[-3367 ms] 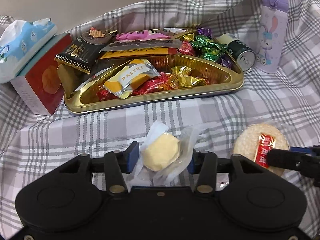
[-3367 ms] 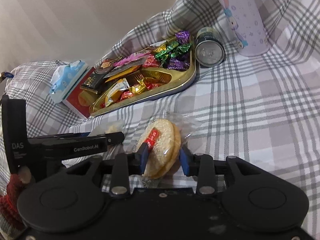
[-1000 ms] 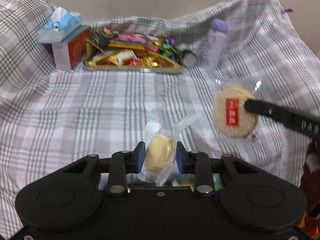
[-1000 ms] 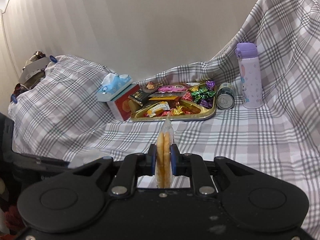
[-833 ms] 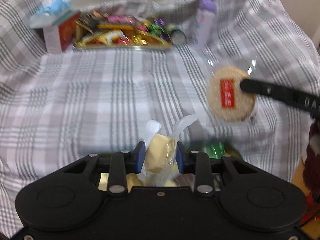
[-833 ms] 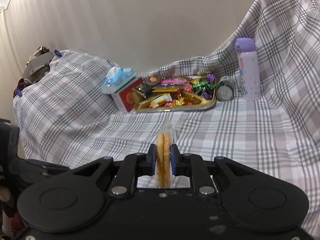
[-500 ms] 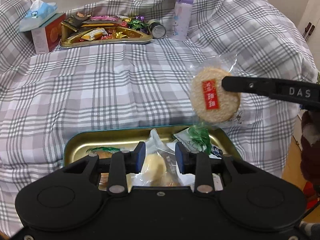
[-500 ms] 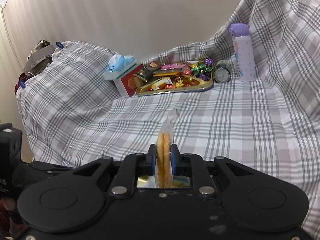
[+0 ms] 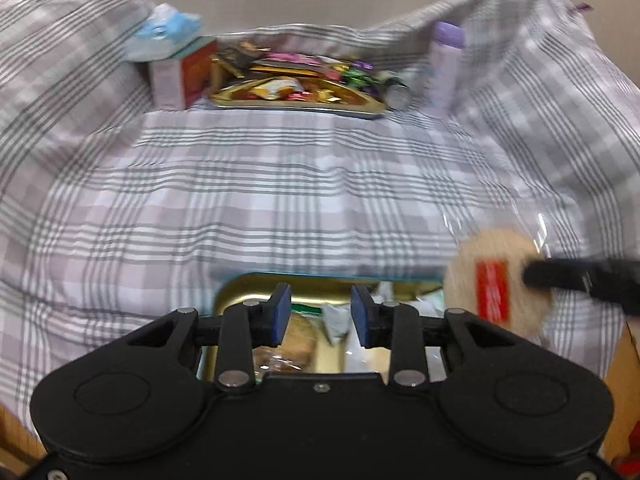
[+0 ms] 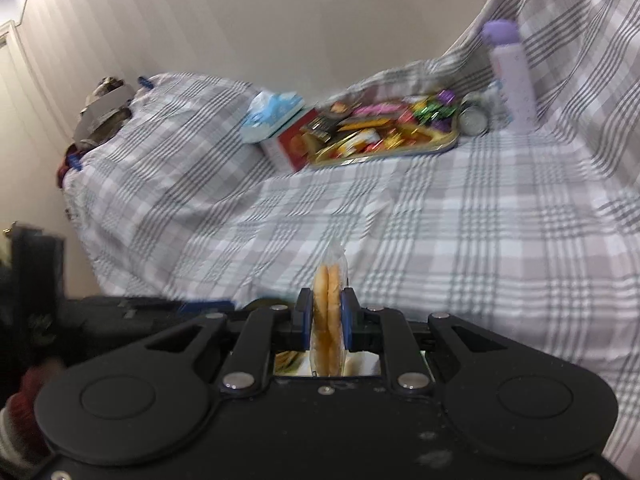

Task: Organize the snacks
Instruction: 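Carry both packets over the gold tin tray, then open both tools to drop the packets into the gold tin tray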

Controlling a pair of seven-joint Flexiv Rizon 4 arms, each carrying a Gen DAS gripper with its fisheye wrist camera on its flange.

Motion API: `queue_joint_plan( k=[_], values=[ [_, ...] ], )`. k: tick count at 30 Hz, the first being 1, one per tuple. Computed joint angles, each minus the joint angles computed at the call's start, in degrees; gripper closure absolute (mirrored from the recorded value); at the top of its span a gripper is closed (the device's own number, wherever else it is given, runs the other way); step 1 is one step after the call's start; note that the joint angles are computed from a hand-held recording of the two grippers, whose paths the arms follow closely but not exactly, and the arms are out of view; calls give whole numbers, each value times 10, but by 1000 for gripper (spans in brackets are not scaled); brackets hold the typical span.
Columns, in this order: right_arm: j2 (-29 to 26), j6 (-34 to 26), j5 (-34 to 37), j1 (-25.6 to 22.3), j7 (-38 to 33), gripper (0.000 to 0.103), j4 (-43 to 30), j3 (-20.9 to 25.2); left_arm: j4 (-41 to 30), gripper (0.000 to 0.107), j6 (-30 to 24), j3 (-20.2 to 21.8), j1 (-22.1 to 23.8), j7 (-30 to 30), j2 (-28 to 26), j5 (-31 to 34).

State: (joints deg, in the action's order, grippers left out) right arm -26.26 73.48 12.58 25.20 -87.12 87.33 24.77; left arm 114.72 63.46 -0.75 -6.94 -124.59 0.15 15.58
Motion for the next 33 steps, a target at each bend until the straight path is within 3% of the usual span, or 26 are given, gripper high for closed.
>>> queue_joint_plan(
  k=[6, 8, 12, 15, 19, 25, 30, 33],
  values=[
    [-8, -129, 90, -43, -62, 87, -42, 58, -7, 65, -17, 3, 7, -34, 0, 19],
    [-11, -163, 107, -37, -67, 87, -50, 52, -8, 65, -18, 3, 8, -33, -2, 14],
    [-2, -181, 76, 9, -57, 84, -37, 2, -4, 65, -13, 3, 6, -20, -6, 0],
    [11, -142, 16, 47, -23, 81, 0, -42, -2, 65, -12, 1, 2, -6, -8, -12],
    [20, -83, -61, 72, 27, 65, 38, -76, -2, 65, -12, 0, -2, -3, -10, -17],
    [33, -1, -178, 97, 123, 65, 91, -121, -17, 65, -36, -2, -8, -40, -9, 10],
    [58, 36, -327, 149, 260, 64, 145, -202, -37, 65, -84, -8, -16, -76, -6, 41],
    [68, 51, -386, 157, 325, 61, 165, -222, -44, 65, -109, -13, -21, -101, -1, 57]
  ],
)
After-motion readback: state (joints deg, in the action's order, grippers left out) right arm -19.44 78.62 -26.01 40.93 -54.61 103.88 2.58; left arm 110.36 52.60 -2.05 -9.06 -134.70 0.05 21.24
